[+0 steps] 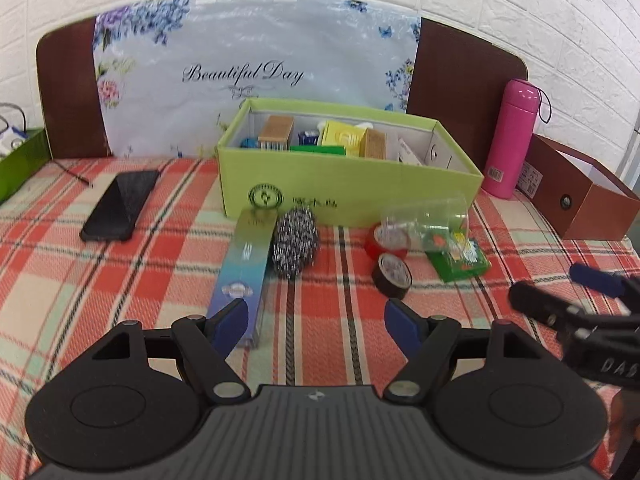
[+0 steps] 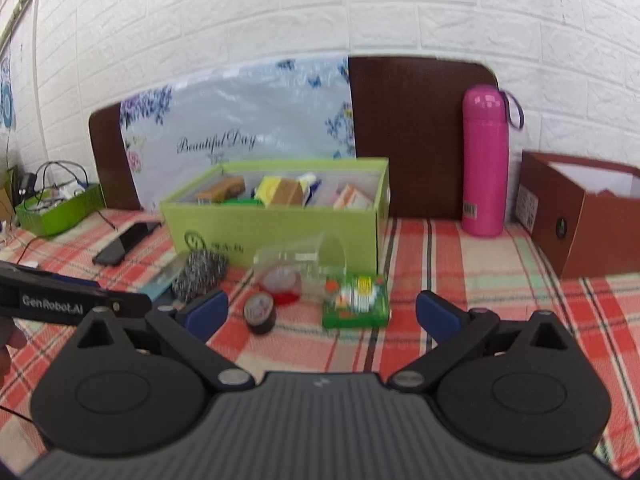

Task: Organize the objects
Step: 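Withdraw both tools toward the remaining items on the table, then grasp the steel wool scrubber with left tool while right tool grasps black tape roll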

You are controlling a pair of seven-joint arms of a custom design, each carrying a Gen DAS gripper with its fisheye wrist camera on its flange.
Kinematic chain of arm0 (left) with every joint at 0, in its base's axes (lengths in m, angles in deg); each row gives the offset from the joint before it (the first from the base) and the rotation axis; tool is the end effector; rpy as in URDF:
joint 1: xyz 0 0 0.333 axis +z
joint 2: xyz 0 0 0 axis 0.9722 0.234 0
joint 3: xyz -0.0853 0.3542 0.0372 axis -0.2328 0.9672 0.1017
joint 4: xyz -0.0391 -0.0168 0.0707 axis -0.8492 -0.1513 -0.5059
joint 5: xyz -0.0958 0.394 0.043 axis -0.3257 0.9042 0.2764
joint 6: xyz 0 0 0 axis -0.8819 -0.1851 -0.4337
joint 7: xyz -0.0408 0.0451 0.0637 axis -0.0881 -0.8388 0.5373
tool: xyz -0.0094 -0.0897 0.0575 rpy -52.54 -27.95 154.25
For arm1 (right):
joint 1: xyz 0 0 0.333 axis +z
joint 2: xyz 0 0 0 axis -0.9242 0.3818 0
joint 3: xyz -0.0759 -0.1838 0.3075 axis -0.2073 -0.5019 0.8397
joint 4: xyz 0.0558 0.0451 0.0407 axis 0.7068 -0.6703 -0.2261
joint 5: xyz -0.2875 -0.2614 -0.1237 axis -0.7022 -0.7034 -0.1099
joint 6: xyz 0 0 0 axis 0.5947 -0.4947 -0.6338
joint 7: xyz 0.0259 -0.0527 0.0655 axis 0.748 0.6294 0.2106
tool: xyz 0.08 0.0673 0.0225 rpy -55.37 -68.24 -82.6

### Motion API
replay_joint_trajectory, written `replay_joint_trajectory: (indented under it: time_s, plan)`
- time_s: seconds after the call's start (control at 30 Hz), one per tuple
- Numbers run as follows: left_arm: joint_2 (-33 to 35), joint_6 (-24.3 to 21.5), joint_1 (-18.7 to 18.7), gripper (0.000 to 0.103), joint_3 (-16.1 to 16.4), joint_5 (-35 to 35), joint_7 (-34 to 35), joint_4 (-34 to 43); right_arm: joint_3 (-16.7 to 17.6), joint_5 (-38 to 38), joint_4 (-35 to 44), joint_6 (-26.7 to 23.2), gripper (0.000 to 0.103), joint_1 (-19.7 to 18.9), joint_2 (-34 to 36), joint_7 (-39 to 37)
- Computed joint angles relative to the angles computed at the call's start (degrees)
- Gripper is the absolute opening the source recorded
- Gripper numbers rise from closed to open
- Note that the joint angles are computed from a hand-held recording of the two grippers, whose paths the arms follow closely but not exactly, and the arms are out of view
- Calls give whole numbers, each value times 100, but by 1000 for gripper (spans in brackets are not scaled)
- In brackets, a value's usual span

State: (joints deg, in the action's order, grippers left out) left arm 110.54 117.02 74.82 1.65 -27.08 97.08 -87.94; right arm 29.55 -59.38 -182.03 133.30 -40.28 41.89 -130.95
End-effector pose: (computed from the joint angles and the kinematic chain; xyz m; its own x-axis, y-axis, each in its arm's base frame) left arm 0.6767 -0.2951 0.4665 -0.6020 -0.7905 0.1127 -0.5577 0.3152 -0.7678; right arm 0.5307 0.3330 0.4412 -0.2832 -0.9542 -0.0963 -0.4489 0.2206 -0.8659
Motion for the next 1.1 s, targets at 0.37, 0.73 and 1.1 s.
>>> replay_joint_trajectory:
  time_s: [0.37,0.73,1.1]
  plan:
    - [310,260,332,78,-348,-104,86,102,-260,739,885,802,80,50,948,-1184]
    - [800,91,135,71,-205,327,-7,860,-841,1976,2068,991,51,296,1901,-2665]
    - [1617,-616,-957,67,781,1124,-662,2453,-1189,1961,1310,1491,29,587,1421,-2144]
